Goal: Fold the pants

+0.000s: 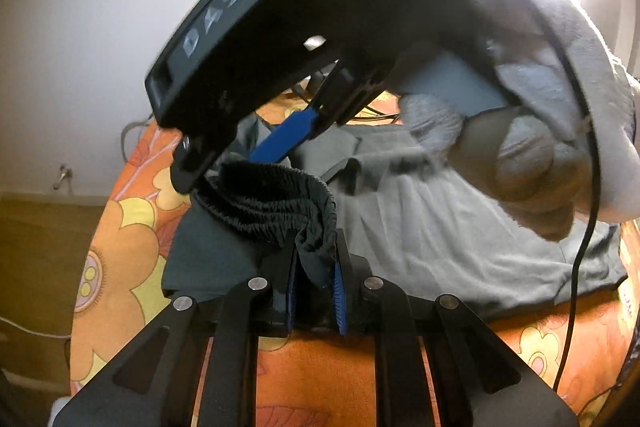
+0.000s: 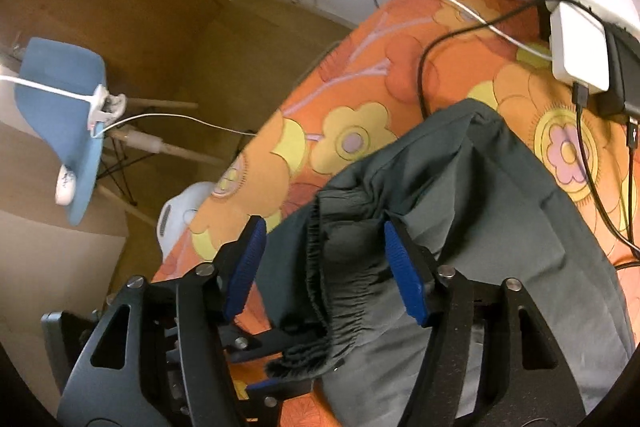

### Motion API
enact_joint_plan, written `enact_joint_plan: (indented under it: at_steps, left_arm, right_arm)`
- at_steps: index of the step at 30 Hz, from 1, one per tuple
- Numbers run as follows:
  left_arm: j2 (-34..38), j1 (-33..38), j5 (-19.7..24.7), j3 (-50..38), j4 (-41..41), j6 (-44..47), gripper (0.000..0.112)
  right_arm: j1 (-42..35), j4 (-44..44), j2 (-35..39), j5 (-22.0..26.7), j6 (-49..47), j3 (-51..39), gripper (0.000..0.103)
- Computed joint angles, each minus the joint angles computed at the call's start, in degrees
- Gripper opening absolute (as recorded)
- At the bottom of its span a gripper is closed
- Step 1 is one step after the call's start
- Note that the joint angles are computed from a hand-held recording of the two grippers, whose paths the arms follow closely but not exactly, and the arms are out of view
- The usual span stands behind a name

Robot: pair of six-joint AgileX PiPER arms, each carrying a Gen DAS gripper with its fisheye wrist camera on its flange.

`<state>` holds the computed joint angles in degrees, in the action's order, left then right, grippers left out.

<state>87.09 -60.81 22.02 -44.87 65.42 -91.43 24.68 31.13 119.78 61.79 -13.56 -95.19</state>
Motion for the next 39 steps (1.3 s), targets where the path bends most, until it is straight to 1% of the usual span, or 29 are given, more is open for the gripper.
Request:
enact_joint_plan:
  at_steps: [4, 8, 10, 11, 13, 14, 16, 18, 22, 25, 27, 28, 31, 34, 35, 36, 37, 39]
  left_arm:
    - [0.1, -0.4, 0.4, -0.2, 0.1, -0.4, 0.013]
    - [-0.2, -0.4, 1.0, -0.3, -0.6, 0.3, 0.013]
    - [-0.2, -0.7, 1.5, -0.5, -0.7, 0.2, 0.013]
    - [-0.4, -0.9, 1.7, -0.4, -0.8, 0.3, 0.013]
    - [-1.2, -1.4, 2.2, 0.1, -1.3, 0.7, 0.013]
    - [-1.2, -1.7, 2.4, 0.2, -1.0, 0.6, 0.013]
    - [-1.0, -2.8, 3.4, -0.2, -1.3, 0.9, 0.013]
    - [-1.0, -4.5, 5.0, -1.0, -2.1, 1.1, 0.013]
    - [-1.4, -5.9, 5.8, -2.2, -3.0, 1.4, 0.013]
    - [-1.8, -7.5, 7.5, -3.5, -4.2, 3.2, 0.013]
    - [-1.8, -7.9, 7.5, -4.2, -4.8, 4.0, 0.013]
    - [-2.2, -7.4, 7.4, -4.5, -6.3, 6.2, 0.013]
    - [0.2, -9.0, 8.4, -6.7, -7.1, 6.4, 0.013]
    - [1.4, -8.1, 5.9, -5.6, -4.3, 2.7, 0.013]
    - [1.6, -8.0, 5.5, -5.1, -3.4, 1.5, 0.013]
    - [1.7, -8.0, 4.9, -4.5, -2.5, 0.2, 0.013]
    - [1.8, -7.5, 4.3, -4.1, -2.1, -0.2, 0.013]
    - [2.0, -8.0, 4.5, -3.5, -1.1, -1.6, 0.013]
  right_arm:
    - [2.1, -2.9, 1.9, 0.8, 2.1, -2.6, 0.061]
    - [5.6, -9.4, 3.8, 2.7, 5.1, -6.3, 0.06]
    - [6.5, -11.8, 4.2, 2.9, 6.4, -6.9, 0.05]
    - [6.6, -12.4, 4.3, 2.9, 6.6, -6.9, 0.042]
    - [5.6, -11.3, 4.0, 2.7, 5.8, -6.1, 0.032]
    - [4.9, -9.7, 3.7, 2.5, 5.0, -5.5, 0.029]
    - [3.1, -7.1, 1.8, 1.3, 3.3, -3.0, 0.026]
    - [1.7, -5.7, -0.6, -0.4, 1.8, -0.2, 0.026]
    - [-2.9, 0.4, -6.9, -3.8, -3.3, 7.8, 0.026]
    - [-7.3, 5.7, -9.9, -3.8, -7.6, 12.0, 0.026]
    - [-9.3, 8.2, -10.8, -3.5, -9.1, 13.6, 0.026]
    - [-9.9, 8.2, -11.7, -3.9, -9.6, 14.8, 0.026]
    - [-10.6, 7.3, -12.5, -3.3, -9.7, 15.4, 0.026]
    - [-8.6, 4.4, -10.7, -1.3, -7.7, 12.7, 0.029]
    - [-6.9, 1.7, -9.7, -0.7, -5.8, 10.9, 0.029]
    - [-5.2, -0.5, -9.2, -1.3, -4.2, 10.4, 0.034]
    - [-3.6, -3.0, -8.3, -1.1, -2.6, 9.0, 0.043]
    - [-0.8, -6.9, -6.9, -1.1, 0.0, 7.0, 0.049]
